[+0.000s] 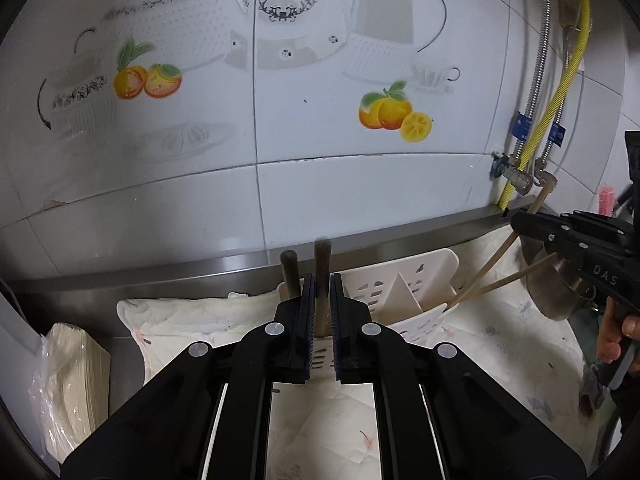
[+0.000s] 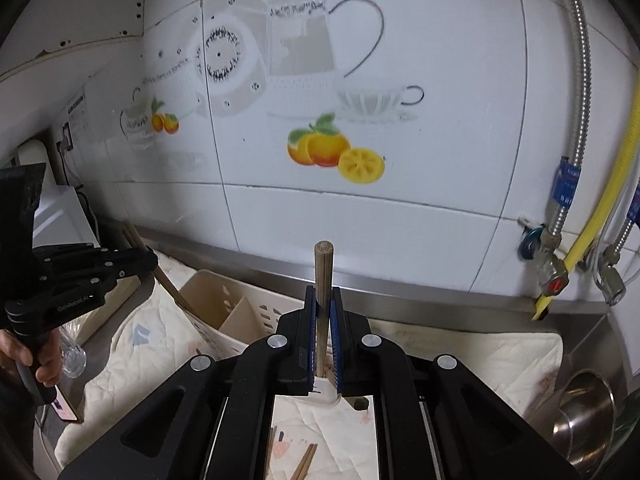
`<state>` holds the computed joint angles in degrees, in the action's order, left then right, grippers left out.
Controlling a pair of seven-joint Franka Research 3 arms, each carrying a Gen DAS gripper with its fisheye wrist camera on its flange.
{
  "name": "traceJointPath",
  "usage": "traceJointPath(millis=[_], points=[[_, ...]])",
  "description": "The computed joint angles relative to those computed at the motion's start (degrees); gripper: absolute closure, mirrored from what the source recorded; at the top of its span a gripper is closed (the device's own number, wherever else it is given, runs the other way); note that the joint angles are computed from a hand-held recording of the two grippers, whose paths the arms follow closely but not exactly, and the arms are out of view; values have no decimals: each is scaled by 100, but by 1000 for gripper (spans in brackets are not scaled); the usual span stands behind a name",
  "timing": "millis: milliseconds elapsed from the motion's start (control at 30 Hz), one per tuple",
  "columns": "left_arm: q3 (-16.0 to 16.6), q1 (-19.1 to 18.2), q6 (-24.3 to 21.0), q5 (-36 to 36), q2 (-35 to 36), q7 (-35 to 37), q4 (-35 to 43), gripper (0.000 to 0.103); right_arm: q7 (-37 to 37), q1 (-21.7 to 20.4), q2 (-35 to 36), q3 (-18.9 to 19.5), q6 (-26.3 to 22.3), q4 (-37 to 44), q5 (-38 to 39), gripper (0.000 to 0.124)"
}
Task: Organize utensils
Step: 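Drop the chopstick into the holder with the left tool while the right tool releases its chopstick, then move the left tool back to the chopsticks and grasp one while the right tool grasps another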
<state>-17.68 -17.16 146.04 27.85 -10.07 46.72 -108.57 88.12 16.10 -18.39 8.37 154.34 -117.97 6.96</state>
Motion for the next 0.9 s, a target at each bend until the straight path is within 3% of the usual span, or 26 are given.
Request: traceJointPath(millis=[33, 133, 167, 400, 600, 900], points=[[-9, -3, 11, 20, -6, -11, -8, 95, 14, -3, -2, 5, 13, -10, -6, 116], [-47, 16, 14, 138, -80, -128, -34, 74, 26, 0, -68, -2, 79, -65, 5, 114], [-64, 19, 32, 189, -117, -170, -52, 72, 32, -4, -106, -3, 109, -88, 9, 109], [-182, 42, 177, 385, -602, -475, -411, 66, -45, 31, -765, -45, 417, -580, 190, 87], [-357, 4, 204, 358, -1195, -832, -1066, 60, -189, 108, -1576, -2, 494, -1375, 391, 79], [-691, -98, 58, 386, -1891, -1452, -2017, 46, 45, 43, -2765, 408, 394, -2731, 379, 58]])
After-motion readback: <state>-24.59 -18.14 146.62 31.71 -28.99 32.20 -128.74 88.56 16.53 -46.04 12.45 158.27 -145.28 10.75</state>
